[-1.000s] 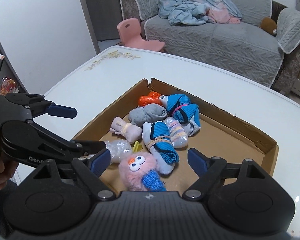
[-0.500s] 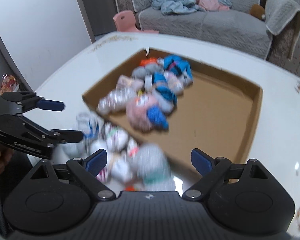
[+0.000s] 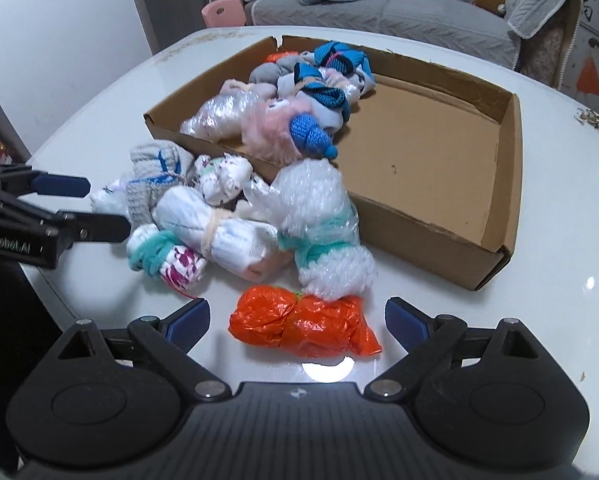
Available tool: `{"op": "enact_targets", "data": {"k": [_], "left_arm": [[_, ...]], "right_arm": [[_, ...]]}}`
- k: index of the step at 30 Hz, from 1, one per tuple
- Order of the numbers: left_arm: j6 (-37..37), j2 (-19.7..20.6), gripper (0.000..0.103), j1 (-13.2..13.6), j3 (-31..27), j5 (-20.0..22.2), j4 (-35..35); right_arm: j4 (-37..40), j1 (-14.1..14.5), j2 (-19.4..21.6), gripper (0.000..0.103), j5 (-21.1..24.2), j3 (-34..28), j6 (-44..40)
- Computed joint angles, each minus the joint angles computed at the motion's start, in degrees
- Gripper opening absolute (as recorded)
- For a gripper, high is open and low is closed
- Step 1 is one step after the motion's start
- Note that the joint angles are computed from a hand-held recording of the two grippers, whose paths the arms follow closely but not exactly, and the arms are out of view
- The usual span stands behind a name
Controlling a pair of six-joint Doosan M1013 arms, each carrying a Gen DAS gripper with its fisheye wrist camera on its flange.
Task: Organize objects
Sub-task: 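Return both grippers to the pile beside the tray, then grasp the orange bag with the right gripper while the left grasps the lilac-tied white bundle, then carry both bundles into the tray and open both grippers to release them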
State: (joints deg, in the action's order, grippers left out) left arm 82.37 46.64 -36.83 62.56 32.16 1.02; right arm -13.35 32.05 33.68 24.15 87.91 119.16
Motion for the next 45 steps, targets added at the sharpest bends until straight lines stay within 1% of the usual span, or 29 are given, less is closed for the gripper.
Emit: {"op": "enact_targets", "data": {"k": [2,4,5,7,9,10,12,17,20,24,30,33,37,42,45], "left_arm": [[0.08,0.69,0.098,-0.08,-0.74,-0.48,1.16],[0.1,1.67,0.099,-0.29,-2.0,0.51,2.96],[1.07,2.04,0.099,-0.28,-2.42,0.88,2.53],[3.56,2.37,0.095,-0.09,-2.55,1.04,-0.28],[5.3,2.43,0.088,-0.15,-2.13,0.82,-0.99],[5.65,2.36,0.086,-0.19,-1.87,0.64,-1.07],[7.34,1.89,0.079,-0.1,-0.85,-0.6,-2.68],[9.24,1.09,0.07,0.17,0.6,-1.58,-4.67],[9.21,0.77,0.07,0.22,1.28,-2.17,-4.6],[9.39,0.63,0.069,0.35,1.4,-1.72,-4.62],[9.81,-0.21,0.069,0.76,2.29,-1.55,-4.55],[10.23,-0.96,0.069,0.89,2.84,-2.09,-4.45],[11.35,-1.81,0.069,1.05,2.78,-2.61,-4.9],[13.42,-1.64,0.069,1.01,0.39,-2.14,-6.17],[16.12,-0.67,0.069,0.69,-2.67,-1.45,-7.28]], "right_arm": [[-0.39,-0.04,0.31,0.092,0.76,-0.29,0.8],[0.25,-0.1,0.45,0.089,1.35,-0.36,0.32],[0.46,-0.12,0.41,0.085,1.62,-0.33,0.07],[1.46,-0.21,0.08,0.077,1.27,0.13,-1.13],[3.66,-0.48,-0.22,0.068,0.94,0.51,-3.47],[4.23,-0.56,-0.36,0.067,1.05,0.67,-3.72],[5.13,-0.69,-0.66,0.065,1.32,0.99,-4.16],[4.7,-0.64,-1.12,0.064,1.78,1.44,-3.95],[4.25,-0.6,-1.08,0.063,2.07,1.36,-3.81],[4.55,-0.58,-1.1,0.062,2.61,1.14,-5.2],[4.84,-0.98,-2.75,0.062,1.48,2.1,-5.45],[3.17,-1.29,-3.96,0.062,0.83,2.81,-3.34],[1.41,-2.06,-5.48,0.062,-1.13,3.77,-0.37],[-1.7,-3.21,-6.36,0.062,-3.74,3.74,2.41],[-2.17,-4.08,-6.51,0.062,-5.56,3.04,1.54]]}}
